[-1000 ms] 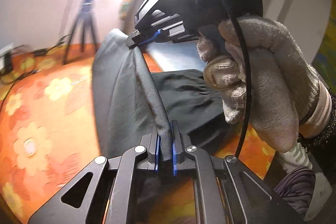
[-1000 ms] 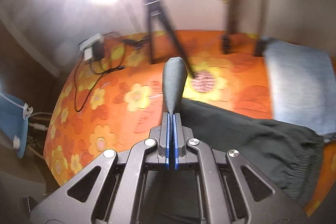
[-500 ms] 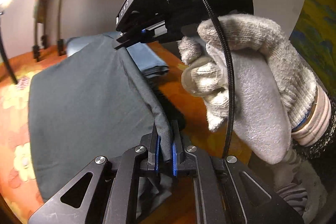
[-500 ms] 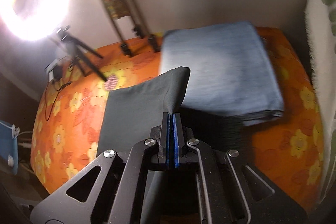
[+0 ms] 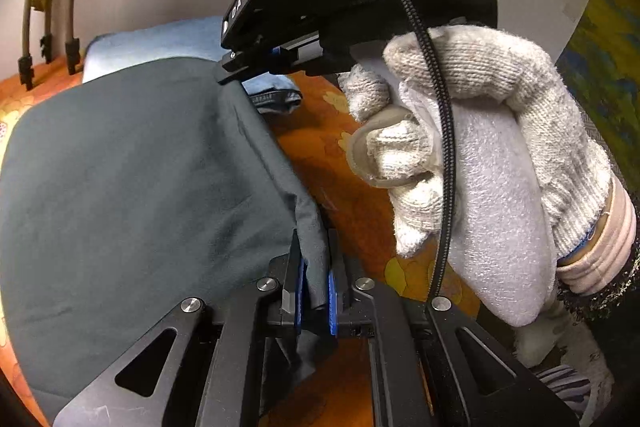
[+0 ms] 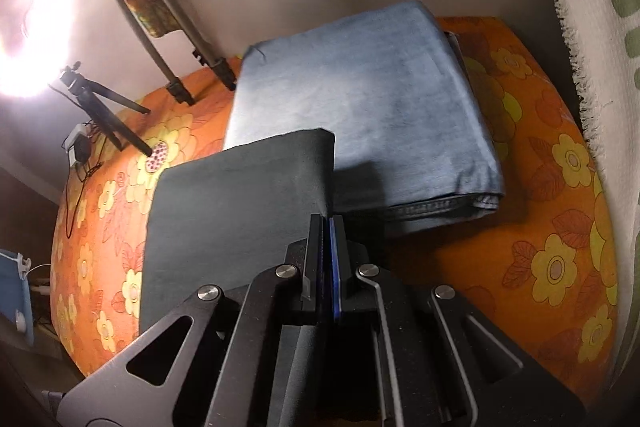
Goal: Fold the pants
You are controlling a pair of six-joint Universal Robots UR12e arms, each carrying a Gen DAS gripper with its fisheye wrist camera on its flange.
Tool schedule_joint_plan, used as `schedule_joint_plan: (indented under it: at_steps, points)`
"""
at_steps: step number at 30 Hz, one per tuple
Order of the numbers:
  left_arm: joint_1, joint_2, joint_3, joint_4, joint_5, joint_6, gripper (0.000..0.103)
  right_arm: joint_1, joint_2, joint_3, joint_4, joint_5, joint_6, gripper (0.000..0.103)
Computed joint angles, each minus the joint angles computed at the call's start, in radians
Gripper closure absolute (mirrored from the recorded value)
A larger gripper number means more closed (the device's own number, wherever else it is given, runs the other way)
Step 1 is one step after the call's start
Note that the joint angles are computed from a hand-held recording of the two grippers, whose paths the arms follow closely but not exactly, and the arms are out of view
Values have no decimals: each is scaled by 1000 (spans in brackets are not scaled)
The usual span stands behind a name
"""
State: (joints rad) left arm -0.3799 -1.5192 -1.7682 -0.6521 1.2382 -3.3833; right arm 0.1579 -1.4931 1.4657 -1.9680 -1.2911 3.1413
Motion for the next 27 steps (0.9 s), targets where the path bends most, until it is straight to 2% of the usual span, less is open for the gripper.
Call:
schedule_joint_plan:
  at_steps: [8,12,13,14,16,17,20,24,26,27]
  points:
    - [-11,-10,14,-4,-11,-5,96,-9,7,9,-8,-13,-1,100]
    - [-7,1,11,-45,-20,7,95,-14,7,4,8,-10,-24,99]
    - [-9,1,13,-54,-17,12,93,-15,5,3,7,-21,-19,96]
    - [-11,2,17,-68,-19,22,87,-16,3,1,9,-27,-16,93]
    - [-17,3,23,-89,-16,36,79,-23,-3,2,1,-28,-9,72]
    - [-21,6,25,-98,-11,47,74,-26,-8,4,-10,-32,-5,67]
    - [-29,18,28,-120,7,69,69,-41,-33,15,-31,-19,4,66]
    - [-29,49,23,-158,29,78,68,-59,-75,34,-60,-9,9,66]
    - [-25,72,20,-170,47,89,68,-64,-101,47,-79,-14,4,62]
    - [-18,91,17,-180,59,98,68,-69,-117,55,-89,-6,1,57]
